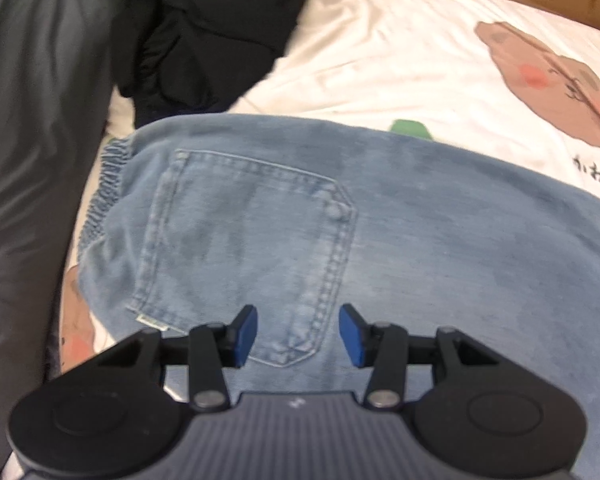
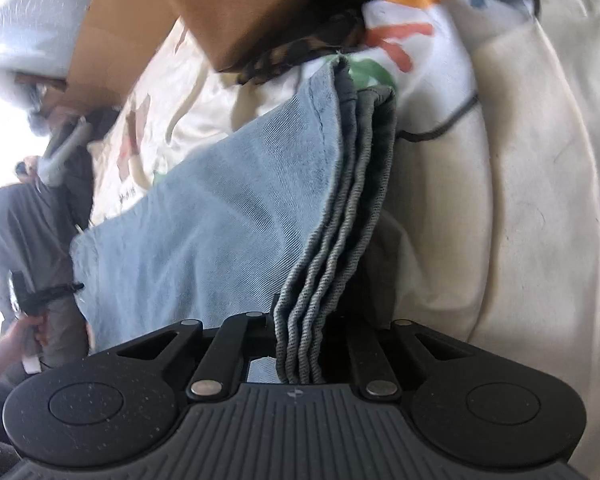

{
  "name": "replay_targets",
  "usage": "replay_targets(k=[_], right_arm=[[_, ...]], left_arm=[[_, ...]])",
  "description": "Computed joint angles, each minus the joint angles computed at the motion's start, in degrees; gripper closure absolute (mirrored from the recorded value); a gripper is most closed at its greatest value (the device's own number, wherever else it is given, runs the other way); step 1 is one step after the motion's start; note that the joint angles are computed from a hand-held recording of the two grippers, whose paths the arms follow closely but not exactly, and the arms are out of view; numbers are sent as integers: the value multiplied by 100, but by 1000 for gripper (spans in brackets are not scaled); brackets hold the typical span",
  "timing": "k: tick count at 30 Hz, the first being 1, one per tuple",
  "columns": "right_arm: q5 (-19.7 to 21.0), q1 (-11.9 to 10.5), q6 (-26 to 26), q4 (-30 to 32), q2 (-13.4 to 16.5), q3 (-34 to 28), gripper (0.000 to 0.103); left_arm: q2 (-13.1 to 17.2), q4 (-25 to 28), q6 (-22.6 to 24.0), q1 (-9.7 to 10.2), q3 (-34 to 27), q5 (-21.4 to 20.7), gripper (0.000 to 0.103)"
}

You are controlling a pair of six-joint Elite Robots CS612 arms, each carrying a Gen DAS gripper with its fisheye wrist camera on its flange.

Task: Fold clothes
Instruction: 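Lift the held jeans leg edge up with the right gripper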

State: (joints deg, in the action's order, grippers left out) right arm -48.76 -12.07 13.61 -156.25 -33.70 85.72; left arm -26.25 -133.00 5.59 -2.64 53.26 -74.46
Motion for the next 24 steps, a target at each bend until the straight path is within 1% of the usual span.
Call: replay_targets(k=[1, 4, 7, 9, 12, 13, 15, 17, 21, 24], right_arm=[[-30, 10, 44, 25, -50, 8, 95], [122, -3, 372, -180, -205, 108, 95], [29, 45, 401, -21, -405, 133, 96], [-15, 88, 318, 133, -528, 123, 96], [-248, 166, 297, 310, -683, 86, 96], [-287, 180, 433, 319, -727, 78, 96], [-31, 148, 915, 81, -767, 118, 96], [5, 142, 1102, 11, -839, 125, 96], [-111, 177, 815, 213, -980, 18, 96], [55, 153, 850, 350, -1022, -100, 96]], left_arm=[[1, -19, 40, -5, 27, -29, 55], [-7, -107, 106, -15, 119, -156, 55], [-39, -226, 98, -22, 223, -313, 55], [-69, -312, 126, -34, 304, -387, 55], [-119, -358, 233, -50, 402, -425, 55], [-135, -354, 257, -54, 423, -416, 55], [-173, -323, 256, -55, 454, -411, 55], [-209, -260, 252, -54, 467, -433, 55], [-285, -271, 305, -81, 539, -385, 55], [-332, -298, 345, -110, 571, -371, 55]])
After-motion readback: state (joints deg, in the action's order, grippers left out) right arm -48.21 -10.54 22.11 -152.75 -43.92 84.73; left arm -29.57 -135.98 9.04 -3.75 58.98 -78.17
